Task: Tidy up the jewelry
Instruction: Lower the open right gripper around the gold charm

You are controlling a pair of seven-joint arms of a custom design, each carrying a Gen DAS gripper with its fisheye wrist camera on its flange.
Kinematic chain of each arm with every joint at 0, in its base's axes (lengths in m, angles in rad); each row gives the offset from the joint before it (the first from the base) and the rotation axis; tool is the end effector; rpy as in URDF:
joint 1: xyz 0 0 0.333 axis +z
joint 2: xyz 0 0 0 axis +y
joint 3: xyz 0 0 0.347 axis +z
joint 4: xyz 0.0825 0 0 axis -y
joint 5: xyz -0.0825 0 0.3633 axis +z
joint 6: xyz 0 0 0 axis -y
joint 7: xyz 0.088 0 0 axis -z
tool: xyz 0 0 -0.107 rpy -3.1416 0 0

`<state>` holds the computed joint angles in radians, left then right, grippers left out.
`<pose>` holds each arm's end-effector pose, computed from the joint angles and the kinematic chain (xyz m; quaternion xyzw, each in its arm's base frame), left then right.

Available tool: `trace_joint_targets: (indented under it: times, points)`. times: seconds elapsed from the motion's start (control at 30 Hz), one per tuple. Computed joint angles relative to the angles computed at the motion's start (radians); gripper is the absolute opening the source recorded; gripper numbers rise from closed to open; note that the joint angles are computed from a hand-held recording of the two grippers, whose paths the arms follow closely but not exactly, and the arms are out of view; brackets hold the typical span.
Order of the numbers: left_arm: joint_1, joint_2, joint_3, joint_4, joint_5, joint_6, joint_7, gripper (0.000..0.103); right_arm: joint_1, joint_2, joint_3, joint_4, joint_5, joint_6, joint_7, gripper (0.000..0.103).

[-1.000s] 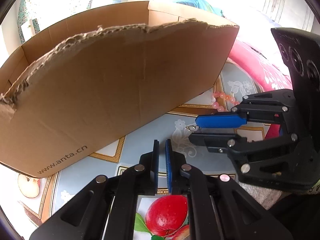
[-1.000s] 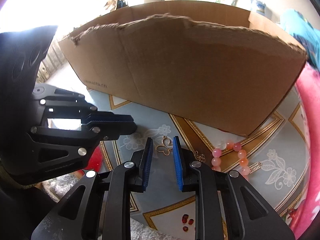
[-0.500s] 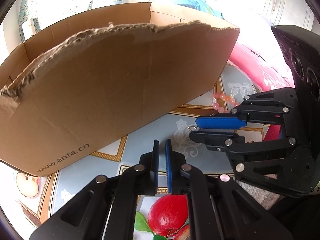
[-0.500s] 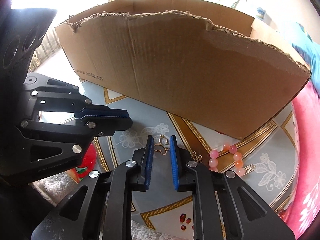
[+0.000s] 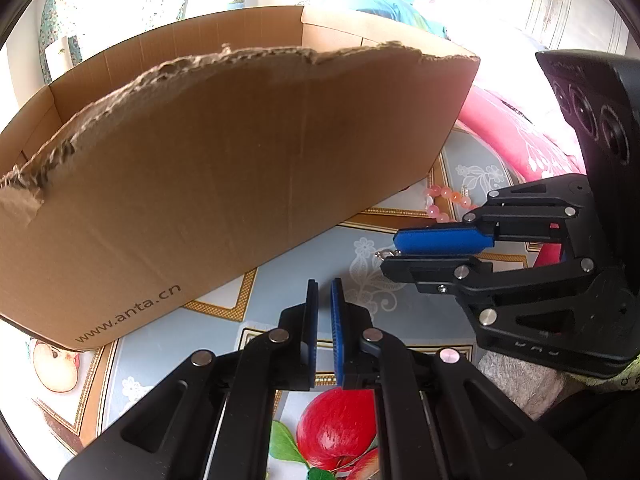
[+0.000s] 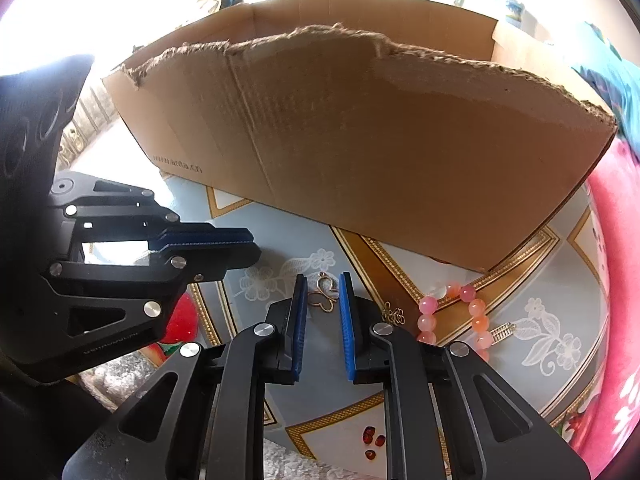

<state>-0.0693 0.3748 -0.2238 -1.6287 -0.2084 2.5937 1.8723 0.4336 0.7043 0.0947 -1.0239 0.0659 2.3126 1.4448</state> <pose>0.6775 -0.1739 0.5130 -0.5211 0.7941 -0.2862 0.1262 0.6974 0.3740 0.5294 -0.8416 0.4529 -0.1129 0.2718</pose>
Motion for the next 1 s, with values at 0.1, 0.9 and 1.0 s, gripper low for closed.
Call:
trace_joint_targets:
  times: [0.1,0.9,1.0]
  points:
    - [0.001,-0.001,-0.001,-0.001,-0.001,-0.001,0.001,0.006,-0.014,0.005,0.006,0.014,0.016,0.002,-0.007,0.014]
    - [-0.059,0.05,-0.027,0.067,0.002,-0.002,0.216,0.024,-0.102,-0.198,0.001,-0.291,0.06,0.233,0.104,0.014]
    - [-0.067,0.062,-0.022,0.076,0.028,0.01,0.195,0.014,-0.117,-0.203,0.011,-0.305,0.079,0.247,0.095,0.014]
